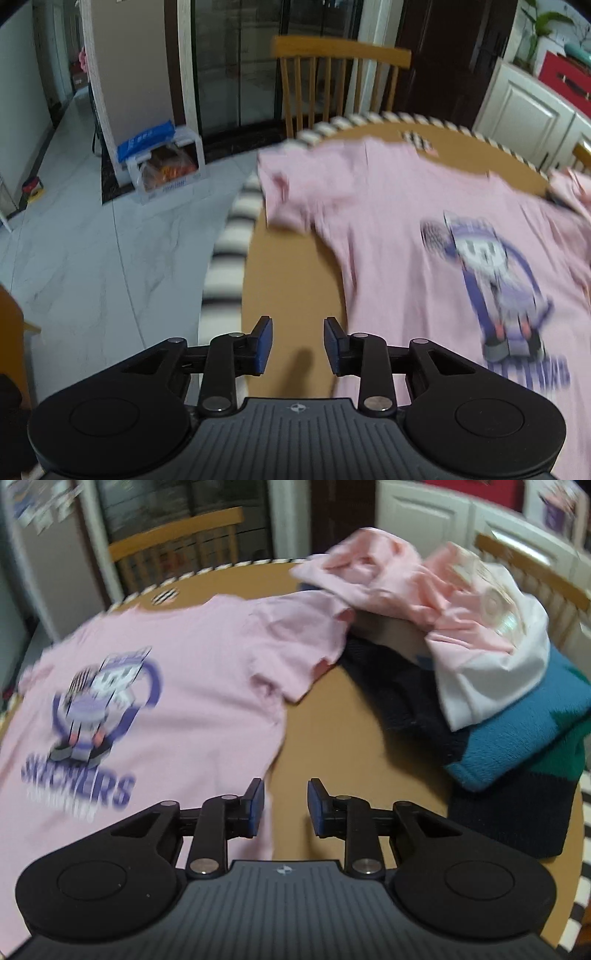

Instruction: Fold clothes

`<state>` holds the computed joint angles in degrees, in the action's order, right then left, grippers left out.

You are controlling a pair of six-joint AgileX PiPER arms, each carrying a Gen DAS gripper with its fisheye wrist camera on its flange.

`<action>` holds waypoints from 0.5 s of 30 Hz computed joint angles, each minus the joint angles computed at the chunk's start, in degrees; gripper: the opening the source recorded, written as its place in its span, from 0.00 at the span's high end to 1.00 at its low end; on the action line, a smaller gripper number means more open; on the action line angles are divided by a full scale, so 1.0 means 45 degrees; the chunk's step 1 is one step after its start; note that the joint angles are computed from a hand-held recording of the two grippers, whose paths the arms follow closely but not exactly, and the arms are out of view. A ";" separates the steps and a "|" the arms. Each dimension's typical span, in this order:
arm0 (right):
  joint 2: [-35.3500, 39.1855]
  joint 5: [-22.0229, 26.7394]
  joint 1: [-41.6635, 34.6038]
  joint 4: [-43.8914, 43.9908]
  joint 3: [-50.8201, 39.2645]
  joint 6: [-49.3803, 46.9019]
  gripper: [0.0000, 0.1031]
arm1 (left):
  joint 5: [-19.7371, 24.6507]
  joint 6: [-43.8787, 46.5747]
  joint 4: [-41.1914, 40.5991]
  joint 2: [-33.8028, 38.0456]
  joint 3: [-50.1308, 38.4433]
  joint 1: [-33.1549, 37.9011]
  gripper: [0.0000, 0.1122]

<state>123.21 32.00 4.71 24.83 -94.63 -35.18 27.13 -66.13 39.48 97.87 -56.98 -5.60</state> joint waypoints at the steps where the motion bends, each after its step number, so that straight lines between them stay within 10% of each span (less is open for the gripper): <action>1: -0.0067 -0.0111 0.0141 -0.0116 0.0180 -0.0071 0.73 | 0.0009 -0.0296 0.0023 -0.0237 0.0418 -0.0254 0.70; 15: -0.0158 0.0099 0.0927 -0.2703 0.0475 0.2273 0.86 | 0.0019 -0.1473 -0.0274 -0.1642 0.2327 -0.1365 0.63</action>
<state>122.50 32.45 8.88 12.66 -92.49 -24.95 27.21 -72.76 38.25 90.48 -46.51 -11.74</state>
